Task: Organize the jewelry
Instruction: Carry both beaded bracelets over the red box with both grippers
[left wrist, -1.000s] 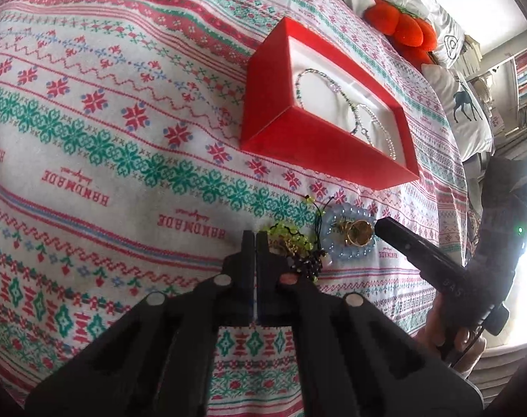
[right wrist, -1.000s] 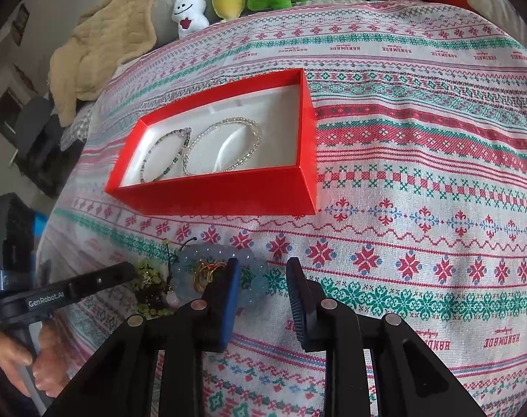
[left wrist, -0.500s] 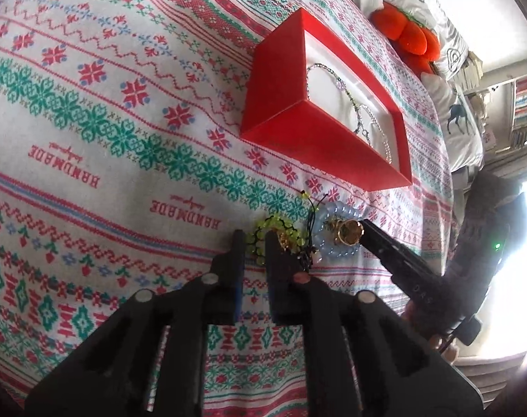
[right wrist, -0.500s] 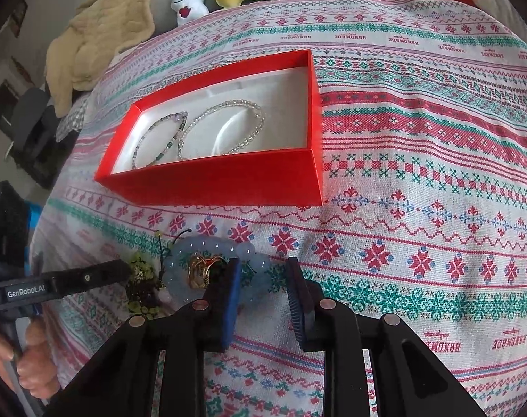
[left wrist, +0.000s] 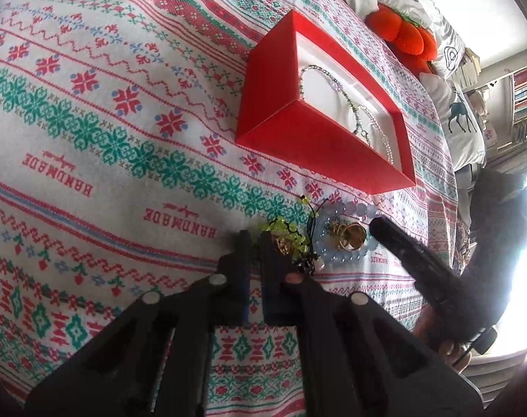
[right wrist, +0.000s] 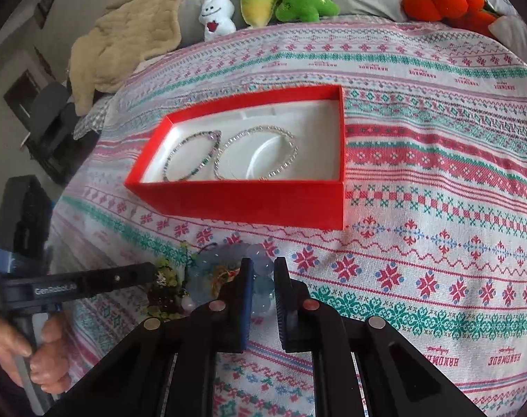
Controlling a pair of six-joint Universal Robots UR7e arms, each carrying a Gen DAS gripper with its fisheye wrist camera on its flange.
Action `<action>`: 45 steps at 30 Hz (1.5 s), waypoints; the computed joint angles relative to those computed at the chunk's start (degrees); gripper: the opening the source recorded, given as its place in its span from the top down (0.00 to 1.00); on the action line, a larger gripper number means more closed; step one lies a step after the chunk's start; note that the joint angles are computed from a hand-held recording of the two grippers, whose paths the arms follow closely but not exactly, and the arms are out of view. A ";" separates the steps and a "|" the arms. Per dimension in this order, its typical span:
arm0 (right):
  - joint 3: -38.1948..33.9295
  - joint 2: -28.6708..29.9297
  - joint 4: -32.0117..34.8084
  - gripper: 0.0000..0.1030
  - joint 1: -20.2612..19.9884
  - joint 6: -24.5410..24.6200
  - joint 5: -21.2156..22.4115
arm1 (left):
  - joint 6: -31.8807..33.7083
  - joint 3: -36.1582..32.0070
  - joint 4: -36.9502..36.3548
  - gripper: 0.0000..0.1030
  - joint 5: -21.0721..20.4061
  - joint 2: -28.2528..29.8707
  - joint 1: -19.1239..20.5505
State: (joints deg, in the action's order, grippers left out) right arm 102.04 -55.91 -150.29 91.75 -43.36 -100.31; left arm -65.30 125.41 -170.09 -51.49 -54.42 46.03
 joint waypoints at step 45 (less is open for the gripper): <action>2.76 -9.43 5.48 0.89 -0.83 -5.02 18.47 | 13.24 -1.19 -5.54 0.95 8.77 -4.21 -10.48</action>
State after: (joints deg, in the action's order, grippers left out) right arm 104.80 -65.35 -144.81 90.92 -48.38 -81.84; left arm -52.06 124.21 -175.63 -42.71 -58.62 35.55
